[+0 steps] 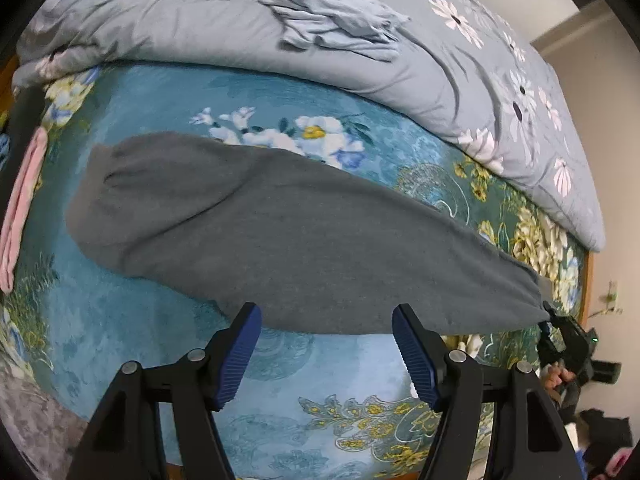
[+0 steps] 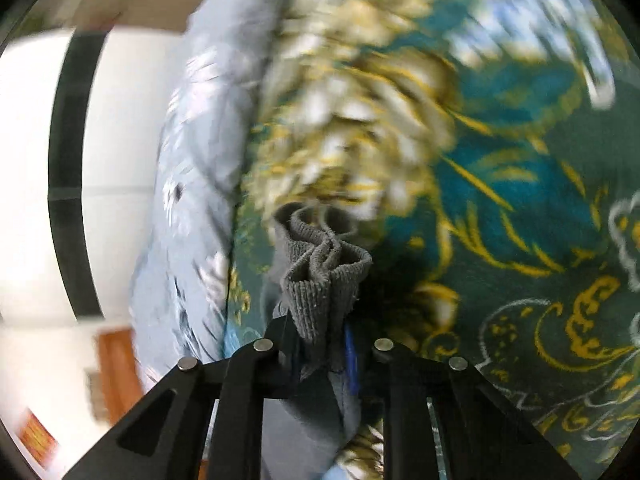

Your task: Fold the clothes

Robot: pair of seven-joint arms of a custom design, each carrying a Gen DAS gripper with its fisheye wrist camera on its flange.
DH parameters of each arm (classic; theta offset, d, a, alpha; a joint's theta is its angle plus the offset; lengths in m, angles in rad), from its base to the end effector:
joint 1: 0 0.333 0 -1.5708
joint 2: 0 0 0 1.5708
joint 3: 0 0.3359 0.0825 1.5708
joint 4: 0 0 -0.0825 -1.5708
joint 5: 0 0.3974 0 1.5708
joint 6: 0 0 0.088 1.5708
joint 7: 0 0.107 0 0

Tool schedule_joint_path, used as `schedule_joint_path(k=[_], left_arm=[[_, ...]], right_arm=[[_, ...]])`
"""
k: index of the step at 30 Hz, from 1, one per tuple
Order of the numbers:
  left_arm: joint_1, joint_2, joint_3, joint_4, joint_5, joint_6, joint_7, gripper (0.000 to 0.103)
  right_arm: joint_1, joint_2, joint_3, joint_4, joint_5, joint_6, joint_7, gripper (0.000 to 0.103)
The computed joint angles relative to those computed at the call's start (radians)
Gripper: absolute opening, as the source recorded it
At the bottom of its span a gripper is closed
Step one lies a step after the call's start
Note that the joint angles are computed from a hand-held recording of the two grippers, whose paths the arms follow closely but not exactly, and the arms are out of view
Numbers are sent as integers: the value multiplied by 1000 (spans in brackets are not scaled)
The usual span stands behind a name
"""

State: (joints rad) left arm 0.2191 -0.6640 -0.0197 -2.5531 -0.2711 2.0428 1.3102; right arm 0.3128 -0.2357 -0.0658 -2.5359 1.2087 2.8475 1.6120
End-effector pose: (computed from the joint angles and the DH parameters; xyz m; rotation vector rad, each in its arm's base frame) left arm 0.3611 0.0572 0.5118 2.6703 -1.4629 0.4214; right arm 0.4593 0.0643 0.4034 -0.7999 2.2442 0.3072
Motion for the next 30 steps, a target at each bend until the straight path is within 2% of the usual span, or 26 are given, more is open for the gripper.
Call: schedule_joint_path(k=[2,5,9,13,18,24,27,30], left_arm=[[19,-32,19,-26,2,-2,-1,72],[66,-78,59,-67,-1,-11,1,73],[140,-113,119,-96,2,-22,41,74],[224,-113,176,-92,22,-47,113,75],[340,-87,240,-73,50,-59,209,76],[448,-46,280,-58,76,-73,309,77],[494,-19,296,-55,82,-76,343,77],[529,15,304,-50,86,-75,370,77]], right_arm=[[-46,-27,61,18,-301,-16,166,17],[-95,-42,151,91,-646,-66,336,17],[-82,7,235,239,-926,-136,438,17],[-16,135,308,423,-1165,-235,503,17],[120,353,334,642,-1337,-336,534,17],[329,609,301,920,-1499,-577,529,17],[396,676,276,992,-1529,-666,533,17],[431,718,262,1030,-1533,-702,545,20]])
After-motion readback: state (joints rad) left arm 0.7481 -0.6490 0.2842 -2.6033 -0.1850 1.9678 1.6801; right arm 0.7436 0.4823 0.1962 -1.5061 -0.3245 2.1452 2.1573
